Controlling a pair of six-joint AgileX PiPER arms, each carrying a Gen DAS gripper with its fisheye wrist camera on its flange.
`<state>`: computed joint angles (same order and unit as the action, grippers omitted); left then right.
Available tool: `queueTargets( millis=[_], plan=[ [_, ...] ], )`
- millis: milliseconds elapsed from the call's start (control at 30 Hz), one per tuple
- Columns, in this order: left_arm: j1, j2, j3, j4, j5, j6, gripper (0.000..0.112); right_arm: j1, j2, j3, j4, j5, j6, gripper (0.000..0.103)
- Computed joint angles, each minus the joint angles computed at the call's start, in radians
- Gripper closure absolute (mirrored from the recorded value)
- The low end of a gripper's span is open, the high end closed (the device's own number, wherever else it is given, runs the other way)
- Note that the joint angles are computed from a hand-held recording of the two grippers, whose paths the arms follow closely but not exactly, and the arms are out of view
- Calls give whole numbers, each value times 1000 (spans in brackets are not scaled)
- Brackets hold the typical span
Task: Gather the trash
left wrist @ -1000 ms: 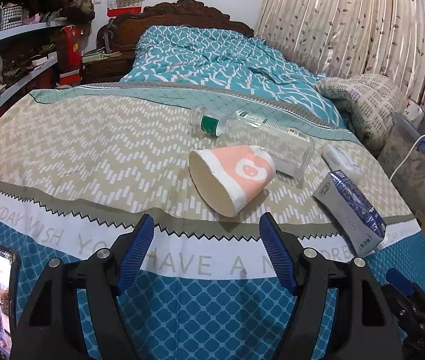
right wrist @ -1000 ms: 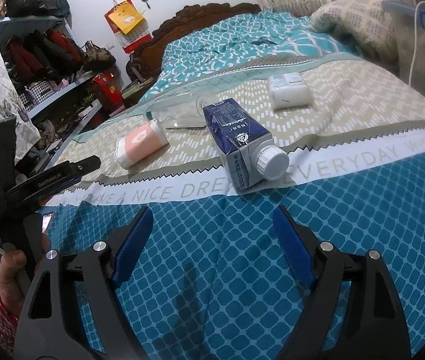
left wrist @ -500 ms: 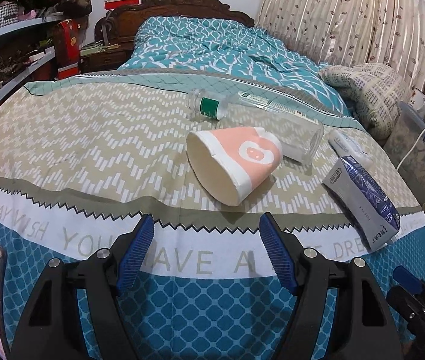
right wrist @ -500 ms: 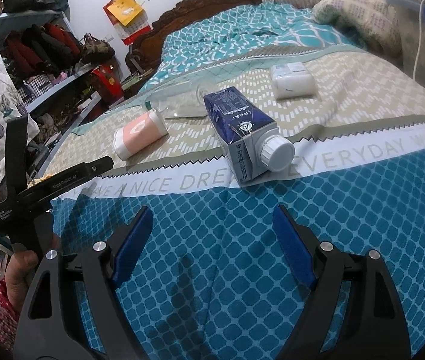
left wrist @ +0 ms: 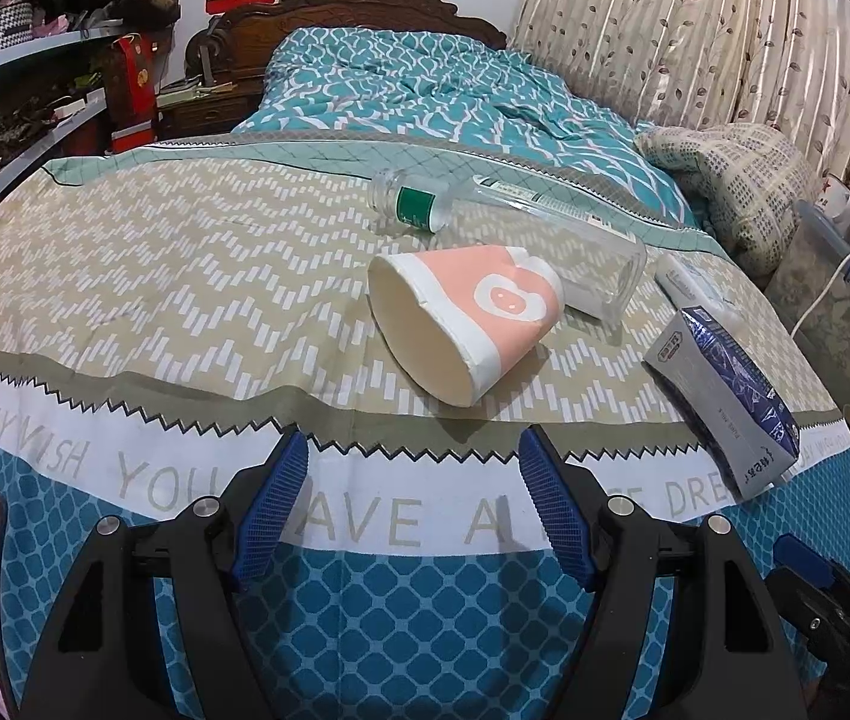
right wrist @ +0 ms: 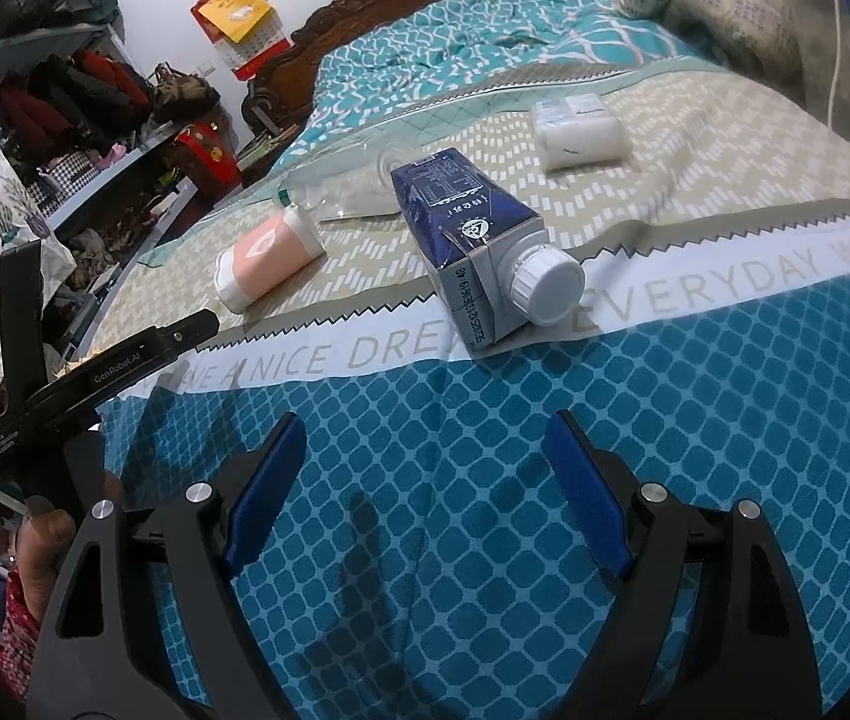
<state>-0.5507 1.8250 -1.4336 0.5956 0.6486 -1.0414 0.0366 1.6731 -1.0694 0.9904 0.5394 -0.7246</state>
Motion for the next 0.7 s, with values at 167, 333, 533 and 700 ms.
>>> queueTargets(
  millis=[167,333,533,700],
  plan=[
    [-3,5,-5,-2,4,3,43,-1,-3,2,2,4,-3,20],
    [-1,6,-4,-4,2,5,43,1,-5,4,2,4,-2,19],
    [1,7,-3,-7,-4,14,43,-1,-5,4,3,5,-3,19],
    [2,9,-5,-12,-8,22,43,-2,-5,4,4,6,-4,19]
  ],
)
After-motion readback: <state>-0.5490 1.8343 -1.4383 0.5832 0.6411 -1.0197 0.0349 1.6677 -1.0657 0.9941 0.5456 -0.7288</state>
